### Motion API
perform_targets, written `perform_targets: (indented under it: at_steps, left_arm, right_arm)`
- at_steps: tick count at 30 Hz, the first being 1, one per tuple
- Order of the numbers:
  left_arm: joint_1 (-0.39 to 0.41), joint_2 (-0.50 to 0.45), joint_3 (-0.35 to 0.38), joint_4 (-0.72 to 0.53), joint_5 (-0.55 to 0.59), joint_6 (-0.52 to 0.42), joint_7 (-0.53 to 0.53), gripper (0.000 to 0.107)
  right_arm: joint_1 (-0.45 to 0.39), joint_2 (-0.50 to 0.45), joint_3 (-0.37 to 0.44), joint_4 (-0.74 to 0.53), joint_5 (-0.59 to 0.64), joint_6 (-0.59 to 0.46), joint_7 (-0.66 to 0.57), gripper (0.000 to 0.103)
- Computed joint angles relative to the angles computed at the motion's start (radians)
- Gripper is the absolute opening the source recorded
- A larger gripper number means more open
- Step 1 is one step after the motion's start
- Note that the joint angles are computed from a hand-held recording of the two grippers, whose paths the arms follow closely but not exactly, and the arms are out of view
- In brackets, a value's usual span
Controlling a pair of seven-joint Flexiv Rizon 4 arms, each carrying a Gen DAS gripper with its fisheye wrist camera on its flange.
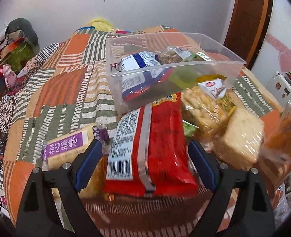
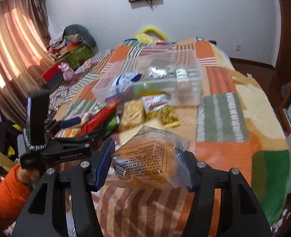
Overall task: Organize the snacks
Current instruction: 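Grasp the clear-wrapped bread with the right tool while the left grasps the red snack bag, then drop the bread into the box with the right tool while the left releases the red bag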
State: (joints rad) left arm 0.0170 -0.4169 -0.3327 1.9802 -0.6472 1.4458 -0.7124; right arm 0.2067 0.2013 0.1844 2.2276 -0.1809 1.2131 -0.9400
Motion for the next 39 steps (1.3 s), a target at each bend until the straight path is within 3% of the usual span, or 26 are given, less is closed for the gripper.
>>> perform_targets:
  at_steps: [2, 11, 18, 26, 30, 39]
  left_arm:
    - [-0.002, -0.014, 0.006, -0.02, 0.008, -0.022, -0.006, 0.077]
    - [0.022, -0.026, -0.036, -0.026, -0.048, -0.009, 0.035, 0.059]
    - [0.041, 0.015, -0.05, 0.006, -0.122, -0.042, 0.08, 0.059]
    - [0.037, 0.126, -0.105, 0.061, -0.398, -0.02, 0.321, 0.058]
    - [0.006, 0.15, -0.095, 0.034, -0.496, -0.027, 0.396, 0.059]
    - [-0.112, 0.077, 0.03, -0.109, -0.433, -0.036, 0.319, 0.059]
  right_arm:
    - [-0.013, -0.009, -0.004, -0.006, -0.018, 0.008, 0.01, 0.055]
    - [-0.033, -0.056, -0.022, -0.034, -0.04, 0.041, 0.018, 0.055]
    - [-0.031, -0.058, -0.024, -0.038, -0.017, 0.049, 0.0, 0.055]
    - [-0.048, -0.046, -0.021, -0.045, -0.054, 0.064, 0.02, 0.055]
    - [-0.061, -0.06, -0.02, -0.066, -0.103, 0.081, 0.04, 0.055]
    - [-0.082, -0.14, -0.043, -0.153, -0.224, 0.132, 0.086, 0.055]
